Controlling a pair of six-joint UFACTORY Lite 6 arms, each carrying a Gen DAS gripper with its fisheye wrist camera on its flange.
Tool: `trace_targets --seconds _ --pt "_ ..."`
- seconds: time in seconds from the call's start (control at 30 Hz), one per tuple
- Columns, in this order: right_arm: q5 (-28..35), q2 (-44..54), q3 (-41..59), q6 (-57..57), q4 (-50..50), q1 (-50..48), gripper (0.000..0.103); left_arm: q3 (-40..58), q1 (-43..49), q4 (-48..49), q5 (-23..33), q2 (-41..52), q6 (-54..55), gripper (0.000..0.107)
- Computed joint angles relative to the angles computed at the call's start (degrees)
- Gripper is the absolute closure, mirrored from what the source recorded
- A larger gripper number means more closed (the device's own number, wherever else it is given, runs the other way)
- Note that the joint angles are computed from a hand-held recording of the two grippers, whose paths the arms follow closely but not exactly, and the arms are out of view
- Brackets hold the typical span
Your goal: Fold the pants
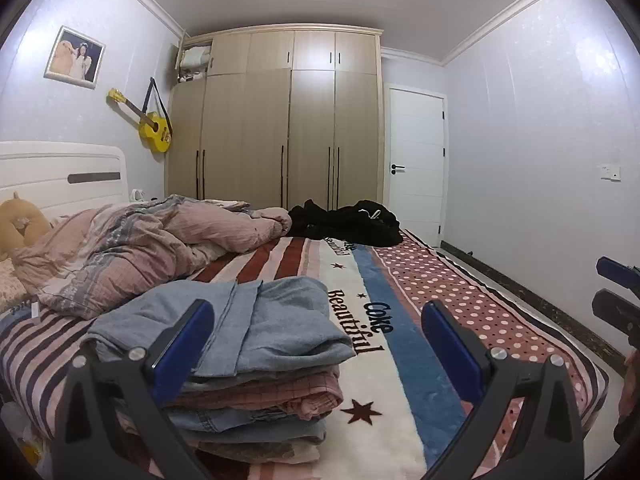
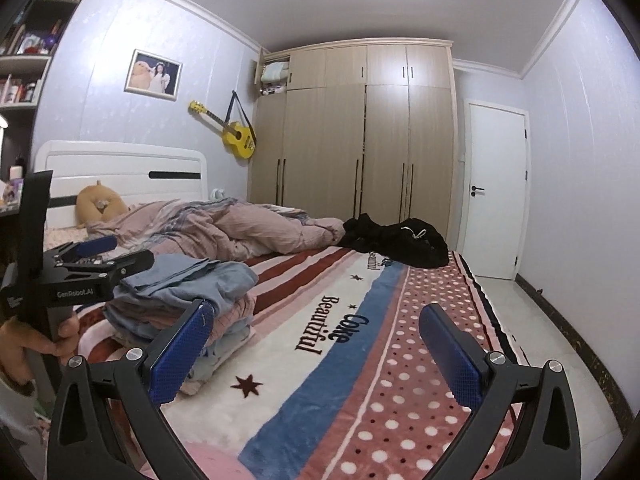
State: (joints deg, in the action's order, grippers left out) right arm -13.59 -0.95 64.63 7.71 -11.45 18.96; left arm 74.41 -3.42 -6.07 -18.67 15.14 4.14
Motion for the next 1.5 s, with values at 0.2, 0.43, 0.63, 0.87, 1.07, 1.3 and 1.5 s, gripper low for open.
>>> trace_targets --seconds 0.2,0.43,0.63,0.87,1.07,1.3,1.5 --pt "0.0 -0.6 -0.5 -0.1 0.4 -0.3 0.000 -0.1 0.0 0.2 -0.4 0.0 0.3 0.005" --pt "-0.1 -1.1 -1.1 -0.8 1.8 -0.4 0.000 0.0 0.5 2.3 -0.3 0.3 -1.6 0.005" --pt "-0.2 -1.0 -1.1 -2.3 3.5 -0.6 0.000 -0.1 0.7 2.3 -0.5 0.3 -1.7 0.005" --pt "-0.4 -1.1 -1.3 -3.9 5.1 -0.6 0.000 0.2 1.2 3.8 -0.5 0.8 -3.3 0.005" --pt "-0.2 -1.1 -1.1 -5.5 7.0 -0.3 0.000 0.1 1.5 4.7 -0.8 0.9 -4.1 0.005" --pt "0.0 -1.0 -0.7 -10.8 13.4 0.7 0.000 -0.1 1.7 5.8 -1.3 0.9 -5.2 0.005" --pt "-0.2 -1.0 -0.8 -13.2 16.5 1.3 0.000 0.0 1.2 5.4 -1.7 1.2 -4.7 0.005"
